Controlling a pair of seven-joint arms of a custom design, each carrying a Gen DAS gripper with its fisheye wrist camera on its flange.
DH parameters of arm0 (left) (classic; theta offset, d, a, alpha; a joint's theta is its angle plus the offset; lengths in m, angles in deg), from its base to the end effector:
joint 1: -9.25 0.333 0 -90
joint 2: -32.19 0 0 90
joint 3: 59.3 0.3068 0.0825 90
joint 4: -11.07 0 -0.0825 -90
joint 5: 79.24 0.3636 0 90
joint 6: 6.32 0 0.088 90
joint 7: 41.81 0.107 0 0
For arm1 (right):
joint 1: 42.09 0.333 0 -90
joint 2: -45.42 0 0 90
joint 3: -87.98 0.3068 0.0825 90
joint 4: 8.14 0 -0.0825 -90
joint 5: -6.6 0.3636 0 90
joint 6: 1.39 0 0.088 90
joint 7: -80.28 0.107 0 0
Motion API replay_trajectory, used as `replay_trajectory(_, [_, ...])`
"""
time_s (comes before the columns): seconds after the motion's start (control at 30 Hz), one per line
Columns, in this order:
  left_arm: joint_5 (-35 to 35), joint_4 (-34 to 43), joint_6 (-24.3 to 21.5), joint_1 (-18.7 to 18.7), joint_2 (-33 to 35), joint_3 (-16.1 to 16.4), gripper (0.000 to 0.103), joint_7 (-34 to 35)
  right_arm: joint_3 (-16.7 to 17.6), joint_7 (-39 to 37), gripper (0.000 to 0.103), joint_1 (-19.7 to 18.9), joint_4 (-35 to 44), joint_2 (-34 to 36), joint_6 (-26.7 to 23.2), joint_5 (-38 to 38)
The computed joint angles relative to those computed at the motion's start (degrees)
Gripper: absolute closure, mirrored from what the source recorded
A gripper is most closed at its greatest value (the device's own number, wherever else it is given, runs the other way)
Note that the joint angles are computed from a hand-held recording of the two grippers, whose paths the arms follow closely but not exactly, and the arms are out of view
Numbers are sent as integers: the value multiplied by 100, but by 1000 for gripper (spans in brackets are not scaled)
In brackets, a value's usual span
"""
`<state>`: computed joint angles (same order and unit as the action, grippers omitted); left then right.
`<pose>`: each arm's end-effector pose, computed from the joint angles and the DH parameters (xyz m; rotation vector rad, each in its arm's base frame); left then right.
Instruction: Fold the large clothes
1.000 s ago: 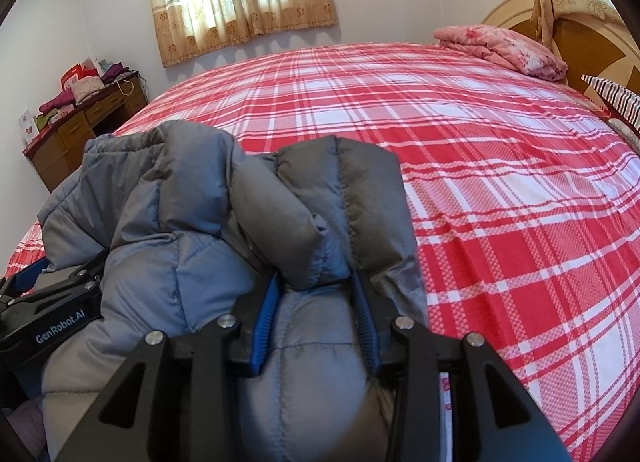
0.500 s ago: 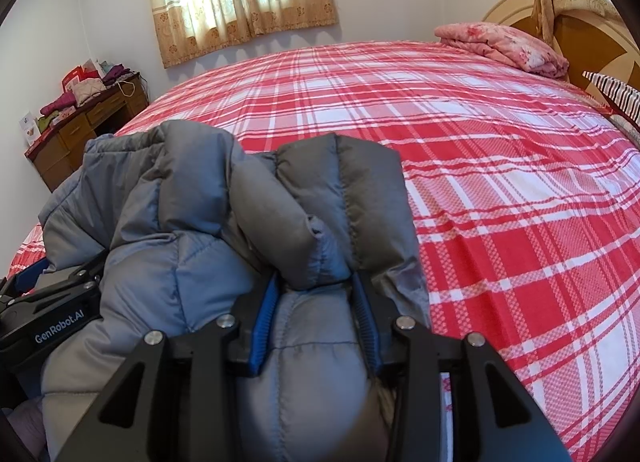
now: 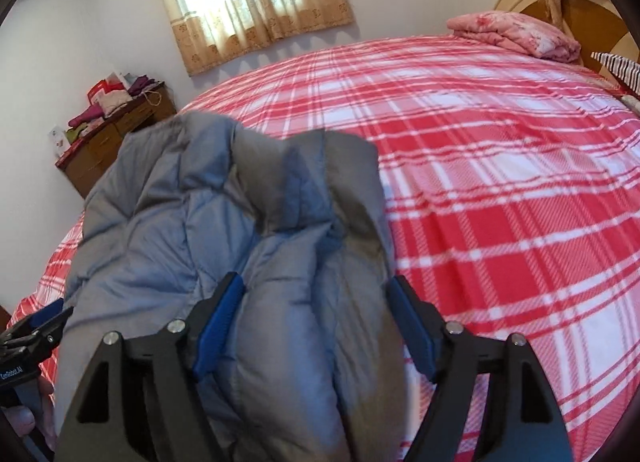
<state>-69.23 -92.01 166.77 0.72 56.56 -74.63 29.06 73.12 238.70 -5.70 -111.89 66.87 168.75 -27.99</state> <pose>0.6237 -0.2628 0.4200 -1.6870 2.0159 -1.0419 0.5946 0.2982 0.4263 -1.4829 1.8245 -0.5122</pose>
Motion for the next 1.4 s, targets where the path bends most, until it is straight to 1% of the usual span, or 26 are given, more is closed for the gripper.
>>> replay_trajectory(0.03, [-163, -13, 61, 226, 61, -262, 1, 175, 156, -166, 27, -139, 8, 21, 50, 175])
replay_trajectory(0.13, [-373, -3, 126, 493, 173, -631, 1, 483, 677, -958, 29, -594, -2, 77, 165, 918])
replay_trajectory(0.2, [-395, -5, 214, 534, 215, -725, 1, 653, 952, -1468, 33, -822, -4, 136, 332, 1306])
replay_trajectory(0.23, [-426, -6, 254, 629, 254, -852, 1, 794, 1214, -1782, 34, -1038, 18, 185, 396, 1584])
replay_trajectory(0.3, [-435, 92, 201, 605, 333, -875, 2, 886, 1557, -2222, 36, -1312, 75, 265, 438, 1986])
replay_trajectory(0.33, [-471, 166, 165, 631, 398, -954, 5, 965, 1758, -2480, 44, -1462, 145, 322, 457, 2166])
replay_trajectory(0.37, [-475, 151, 172, 646, 384, -993, 16, 1052, 2080, -2818, 59, -1711, 152, 370, 590, 2392])
replay_trajectory(0.4, [-452, 151, 174, 595, 357, -962, 34, 1095, 2202, -2977, 65, -1792, 134, 388, 677, 2517])
replay_trajectory(0.43, [-377, 90, 216, 474, 269, -835, 42, 1093, 2124, -3010, 73, -1703, 125, 379, 704, 2548])
replay_trajectory(0.5, [-244, -33, 278, 315, 104, -641, 73, 1086, 1977, -3045, 80, -1538, 25, 307, 854, 2648])
replay_trajectory(0.57, [-265, -309, 427, 400, -185, -690, 82, 1132, 1922, -3074, 84, -1463, -147, 195, 1066, 2835])
replay_trajectory(0.6, [-229, -380, 463, 364, -295, -618, 83, 1110, 1959, -3122, 84, -1453, -259, 106, 1239, 2930])
replay_trajectory(0.67, [-10, -623, 580, 134, -640, -272, 84, 977, 1607, -3158, 85, -1050, -357, -43, 1428, 2946])
replay_trajectory(0.7, [37, -876, 722, 131, -915, -200, 85, 917, 1538, -3235, 85, -940, -336, -81, 1478, 2963])
replay_trajectory(0.77, [-33, -1167, 864, 288, -1272, -258, 85, 871, 1659, -3428, 85, -947, -272, -116, 1572, 3069])
replay_trajectory(0.83, [-41, -1419, 937, 318, -1615, -162, 85, 776, 1893, -3646, 86, -1016, -97, -81, 1654, 3169])
replay_trajectory(0.93, [462, -1850, 1069, 84, -2179, 384, 86, 217, 2128, -3965, 86, -996, 297, 84, 1679, 3278])
replay_trajectory(1.0, [494, -2072, 1084, 129, -2458, 479, 86, 135, 2498, -4251, 87, -1174, 586, 245, 1611, 3331])
replay_trajectory(1.03, [845, -2171, 1091, 240, -2581, 502, 86, -181, 2531, -4379, 87, -1113, 833, 377, 1498, 3336])
replay_trajectory(1.07, [1456, -2271, 1089, 551, -2723, 390, 87, -714, 2573, -4506, 87, -1075, 1067, 515, 1386, 3351])
replay_trajectory(1.1, [1666, -2370, 1130, 663, -2822, 408, 88, -917, 2655, -4648, 87, -1053, 1342, 680, 1258, 3370])
replay_trajectory(1.17, [1413, -2560, 1138, 575, -2955, 631, 88, -717, 2686, -4845, 87, -943, 1745, 927, 1078, 3441])
replay_trajectory(1.23, [1720, -2636, 1176, 931, -3015, 448, 89, -1066, 2825, -5079, 87, -913, 2125, 1173, 961, 3545])
replay_trajectory(1.27, [1724, -2701, 1196, 998, -3051, 456, 89, -1059, 2871, -5201, 87, -860, 2390, 1321, 824, 3574])
replay_trajectory(1.33, [2080, -2818, 1234, 1426, -3103, 252, 89, -1378, 2797, -5373, 87, -697, 2800, 1558, 620, 3617])
replay_trajectory(1.4, [2165, -2885, 1200, 1508, -3084, 299, 89, -1418, 2759, -5542, 87, -555, 3302, 1892, 352, 3688])
